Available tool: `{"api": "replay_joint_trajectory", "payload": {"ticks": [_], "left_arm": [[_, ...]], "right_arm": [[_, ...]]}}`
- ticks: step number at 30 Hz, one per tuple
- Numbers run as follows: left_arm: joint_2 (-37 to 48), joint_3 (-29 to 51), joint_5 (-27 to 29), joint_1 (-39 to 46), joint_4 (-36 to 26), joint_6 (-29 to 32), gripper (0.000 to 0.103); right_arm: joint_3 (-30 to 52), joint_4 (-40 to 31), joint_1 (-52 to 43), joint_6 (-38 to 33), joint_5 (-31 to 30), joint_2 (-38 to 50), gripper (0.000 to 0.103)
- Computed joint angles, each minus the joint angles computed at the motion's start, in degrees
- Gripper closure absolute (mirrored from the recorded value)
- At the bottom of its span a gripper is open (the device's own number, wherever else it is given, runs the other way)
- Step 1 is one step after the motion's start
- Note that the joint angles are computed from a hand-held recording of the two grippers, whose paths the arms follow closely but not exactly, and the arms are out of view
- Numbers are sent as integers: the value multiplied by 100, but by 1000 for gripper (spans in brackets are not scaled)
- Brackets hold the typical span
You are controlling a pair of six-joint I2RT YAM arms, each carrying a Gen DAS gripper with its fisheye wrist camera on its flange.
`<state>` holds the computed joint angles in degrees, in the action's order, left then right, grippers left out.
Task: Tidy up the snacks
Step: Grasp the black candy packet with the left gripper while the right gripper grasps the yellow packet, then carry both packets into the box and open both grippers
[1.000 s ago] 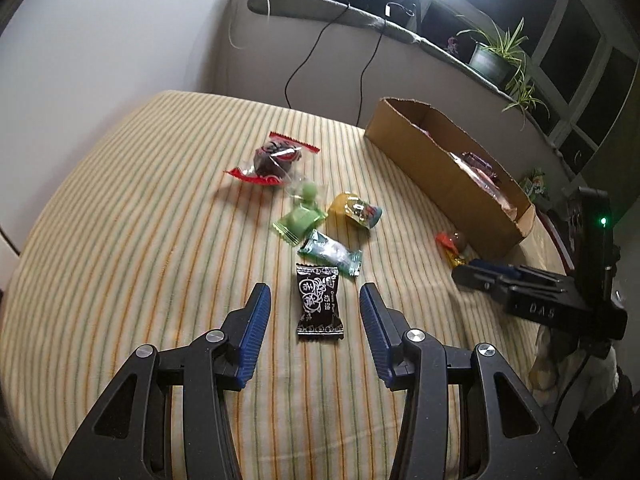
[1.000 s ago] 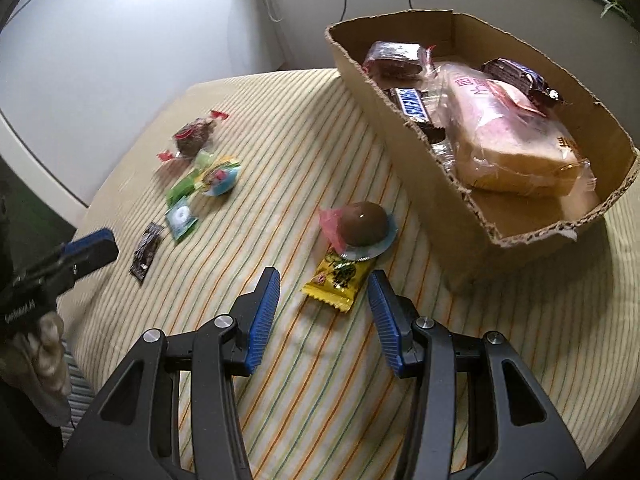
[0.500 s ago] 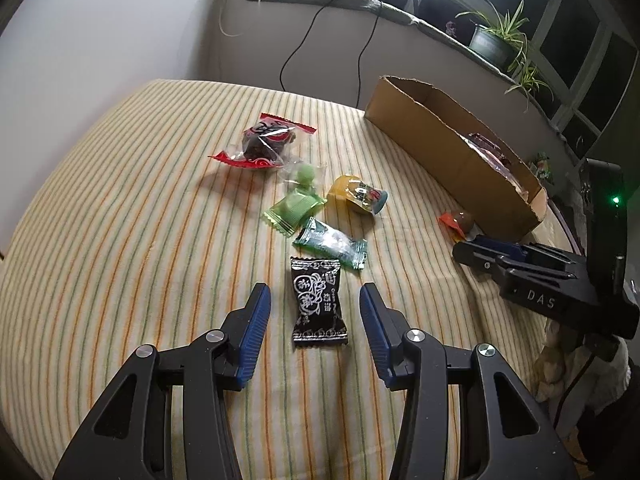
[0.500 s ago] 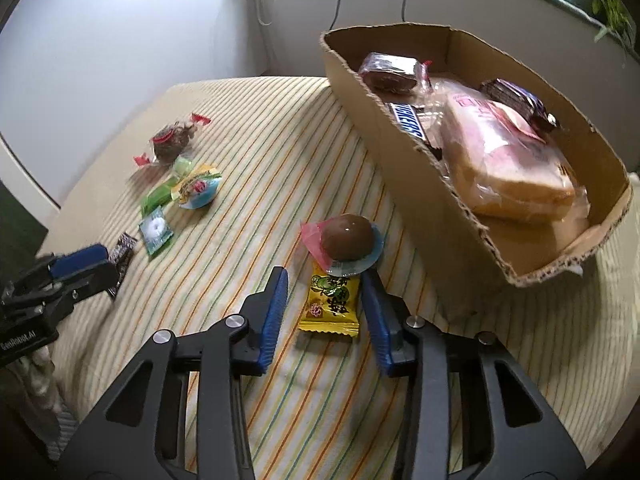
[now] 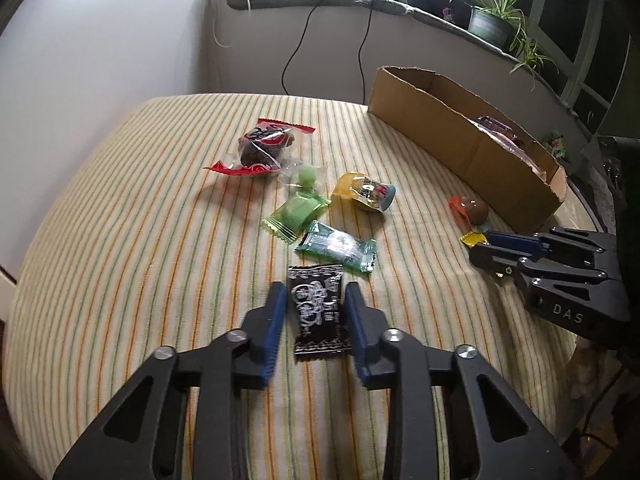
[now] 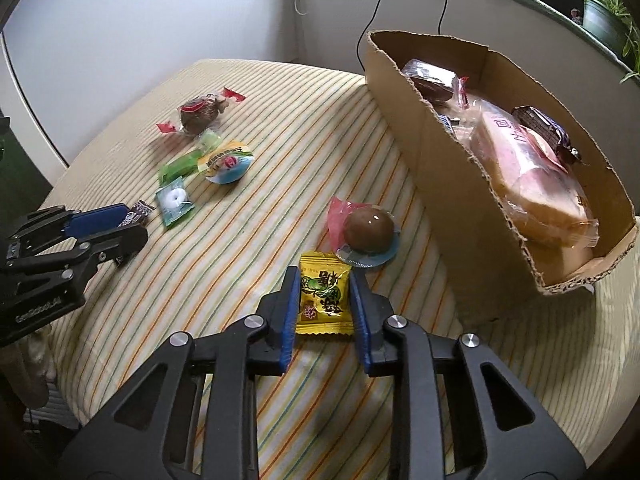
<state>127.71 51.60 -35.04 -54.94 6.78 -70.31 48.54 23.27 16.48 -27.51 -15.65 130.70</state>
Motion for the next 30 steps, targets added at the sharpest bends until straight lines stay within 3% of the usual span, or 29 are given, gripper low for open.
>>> {"api": "replay_joint_trajectory", "payload": {"ticks": [18, 30], "left_arm": [[-407, -181, -264, -194, -190, -281, 80], [-642, 194, -381, 72, -238, 437, 80]], "right_arm": [[-308, -274, -228, -204, -632, -484, 79], [-453, -603, -662, -308, -1154, -1267, 79]]}}
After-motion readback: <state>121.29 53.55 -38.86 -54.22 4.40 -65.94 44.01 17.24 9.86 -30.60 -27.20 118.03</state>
